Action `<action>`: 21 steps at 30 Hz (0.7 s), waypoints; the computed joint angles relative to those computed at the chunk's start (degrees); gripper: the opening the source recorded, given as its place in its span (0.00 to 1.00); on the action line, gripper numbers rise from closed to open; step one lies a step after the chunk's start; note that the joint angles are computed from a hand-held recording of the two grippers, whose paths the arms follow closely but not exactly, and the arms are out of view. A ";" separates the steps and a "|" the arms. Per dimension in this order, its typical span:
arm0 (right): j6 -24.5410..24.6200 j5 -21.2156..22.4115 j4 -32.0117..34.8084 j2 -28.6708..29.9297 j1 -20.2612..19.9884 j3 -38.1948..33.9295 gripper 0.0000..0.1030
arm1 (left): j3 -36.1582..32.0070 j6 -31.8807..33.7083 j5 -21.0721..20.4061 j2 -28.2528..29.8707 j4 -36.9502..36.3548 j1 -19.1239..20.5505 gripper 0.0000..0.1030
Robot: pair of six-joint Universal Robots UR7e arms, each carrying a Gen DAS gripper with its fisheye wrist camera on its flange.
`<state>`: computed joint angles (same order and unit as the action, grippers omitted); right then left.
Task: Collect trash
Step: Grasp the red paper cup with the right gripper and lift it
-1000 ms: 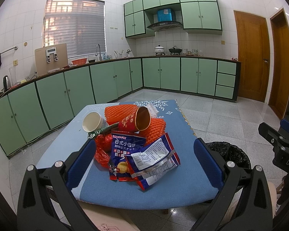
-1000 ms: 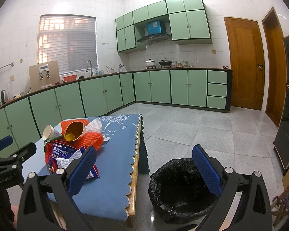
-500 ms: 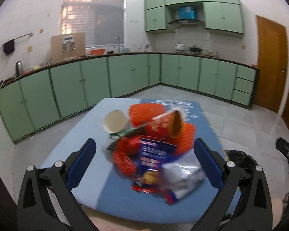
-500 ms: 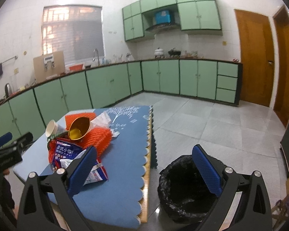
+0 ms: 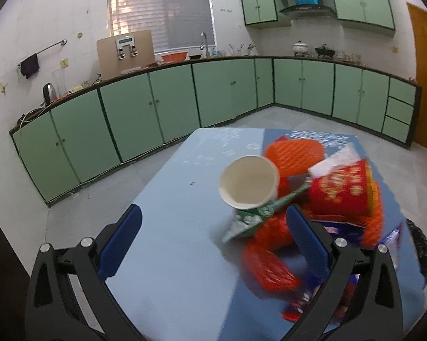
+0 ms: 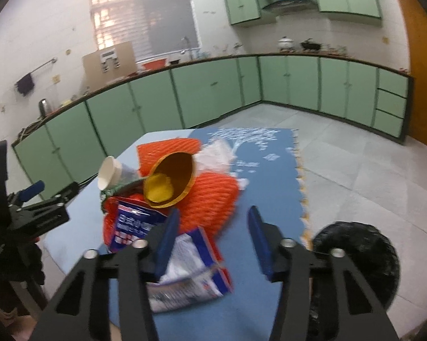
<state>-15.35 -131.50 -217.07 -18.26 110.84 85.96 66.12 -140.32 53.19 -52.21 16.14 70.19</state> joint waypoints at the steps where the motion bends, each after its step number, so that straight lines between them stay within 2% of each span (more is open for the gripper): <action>1: 0.25 0.85 1.86 0.83 -0.22 -1.92 0.37 | -0.63 -0.08 -0.03 0.43 0.15 0.22 0.95; 6: 0.11 2.86 6.47 3.63 -0.51 -8.28 0.33 | -5.60 -0.70 0.25 3.75 3.62 1.43 0.86; 10: 0.02 5.22 9.47 4.80 -0.29 -11.33 0.32 | -7.56 -0.77 1.47 4.69 4.29 2.14 0.86; 18: 1.11 5.91 16.30 6.74 -0.73 -16.78 0.23 | -9.40 0.13 3.23 5.02 3.93 3.42 0.86; 21: 1.21 6.05 17.32 7.04 -0.76 -17.60 0.13 | -9.69 0.06 3.78 5.29 4.04 3.34 0.86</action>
<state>-14.14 -125.45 -199.75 -11.22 110.09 68.37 56.44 -140.26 56.97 -46.92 20.18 73.53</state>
